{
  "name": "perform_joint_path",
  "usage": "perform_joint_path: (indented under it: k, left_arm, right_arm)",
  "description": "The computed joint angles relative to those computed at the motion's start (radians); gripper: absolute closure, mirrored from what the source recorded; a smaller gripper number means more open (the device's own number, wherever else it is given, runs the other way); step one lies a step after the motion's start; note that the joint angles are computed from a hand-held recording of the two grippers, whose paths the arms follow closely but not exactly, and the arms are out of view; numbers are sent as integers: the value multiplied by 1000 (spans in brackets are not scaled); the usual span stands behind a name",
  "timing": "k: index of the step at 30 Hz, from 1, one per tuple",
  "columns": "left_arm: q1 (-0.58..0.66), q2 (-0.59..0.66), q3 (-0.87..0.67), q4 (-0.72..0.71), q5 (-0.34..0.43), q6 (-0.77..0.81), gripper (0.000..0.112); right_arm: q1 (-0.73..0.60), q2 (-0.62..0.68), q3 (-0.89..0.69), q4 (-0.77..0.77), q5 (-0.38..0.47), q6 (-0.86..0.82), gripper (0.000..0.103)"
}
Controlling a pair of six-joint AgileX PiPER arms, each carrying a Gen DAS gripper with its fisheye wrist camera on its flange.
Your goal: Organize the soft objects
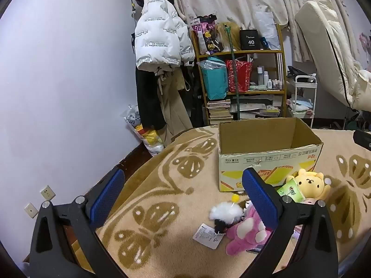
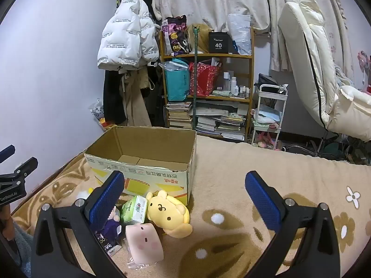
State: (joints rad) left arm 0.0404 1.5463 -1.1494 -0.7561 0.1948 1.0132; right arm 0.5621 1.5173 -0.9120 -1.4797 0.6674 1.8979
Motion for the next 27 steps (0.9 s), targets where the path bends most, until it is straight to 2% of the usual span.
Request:
perform_joint_path:
  k: [8, 10, 12, 16, 27]
  left_arm:
    - [30, 9, -16, -90, 29, 102, 12]
    - [37, 7, -29, -73, 48, 94, 12]
    - [17, -5, -4, -58, 14, 80, 12]
    - [9, -9, 12, -80, -8, 107, 12]
    - [4, -9, 19, -85, -17, 117, 12]
  right_arm:
    - [-1, 3, -1, 1, -1, -2, 0]
    - [7, 7, -3, -1, 10, 3, 0]
    - [5, 7, -2, -2, 7, 3, 0]
    - [2, 7, -1, -5, 3, 4, 0]
    - [-2, 9, -1, -6, -1, 4, 0]
